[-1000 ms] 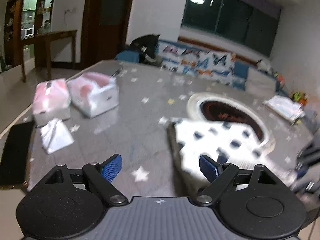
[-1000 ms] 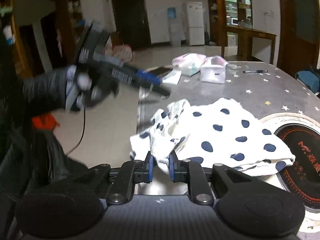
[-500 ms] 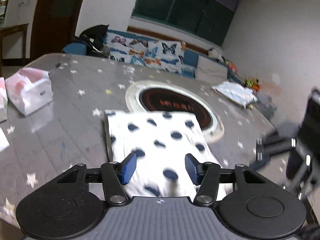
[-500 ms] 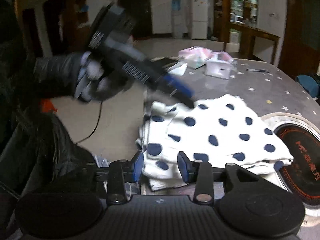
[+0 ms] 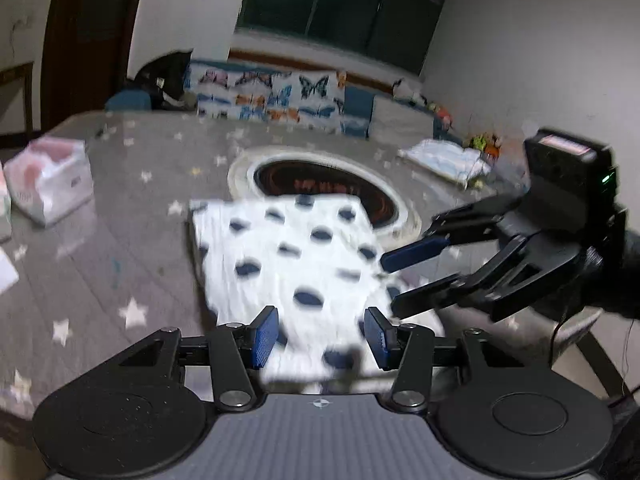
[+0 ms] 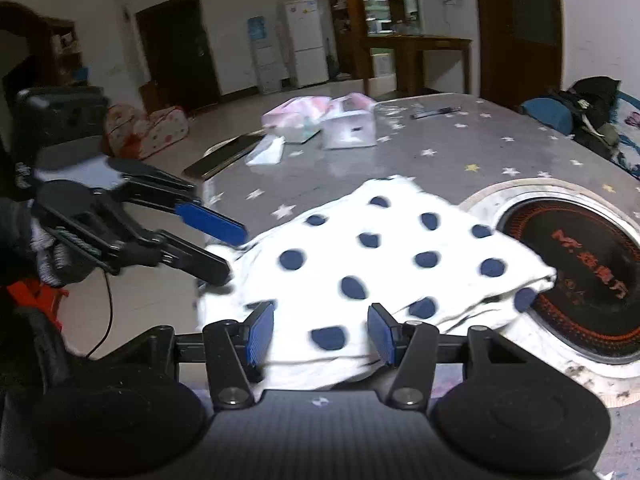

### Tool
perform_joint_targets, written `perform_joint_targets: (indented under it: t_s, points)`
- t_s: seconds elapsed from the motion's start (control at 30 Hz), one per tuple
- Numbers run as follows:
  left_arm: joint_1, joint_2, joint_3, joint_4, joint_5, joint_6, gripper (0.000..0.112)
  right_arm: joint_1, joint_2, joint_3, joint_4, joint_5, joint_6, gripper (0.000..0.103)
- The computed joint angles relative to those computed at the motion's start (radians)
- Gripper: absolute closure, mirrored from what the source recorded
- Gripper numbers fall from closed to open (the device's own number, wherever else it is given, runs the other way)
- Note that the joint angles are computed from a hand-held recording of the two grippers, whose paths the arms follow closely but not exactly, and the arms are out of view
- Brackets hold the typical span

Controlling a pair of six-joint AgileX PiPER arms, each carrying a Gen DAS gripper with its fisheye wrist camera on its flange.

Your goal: Fold clothes

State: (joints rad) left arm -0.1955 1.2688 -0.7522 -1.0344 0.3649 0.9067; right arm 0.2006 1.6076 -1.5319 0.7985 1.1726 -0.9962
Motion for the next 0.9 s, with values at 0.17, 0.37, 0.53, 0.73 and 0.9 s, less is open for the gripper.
perform_joint_targets:
  t_s: [0.17,0.37,0.53,0.73,0.9]
  points:
    - [-0.044,0.094,-0.048,-0.158,-0.012,0.132,0.062,0.008,0.053,-0.038,0.015,-0.099,0.05,0.04]
    - [-0.066,0.16,-0.07,-0.178,0.018,0.157,0.06,0.047,0.131,-0.067,-0.033,-0.228,0.103,0.036]
    - [-0.053,0.178,-0.059,-0.18,0.038,0.152,0.059,0.05,0.189,-0.094,-0.091,-0.306,0.185,0.036]
    - [-0.047,0.185,-0.062,-0.191,0.05,0.163,0.056,0.043,0.237,-0.141,-0.13,-0.339,0.226,0.036]
    - [-0.054,0.183,-0.059,-0.199,0.044,0.168,0.052,0.054,0.237,-0.171,-0.119,-0.35,0.192,0.026]
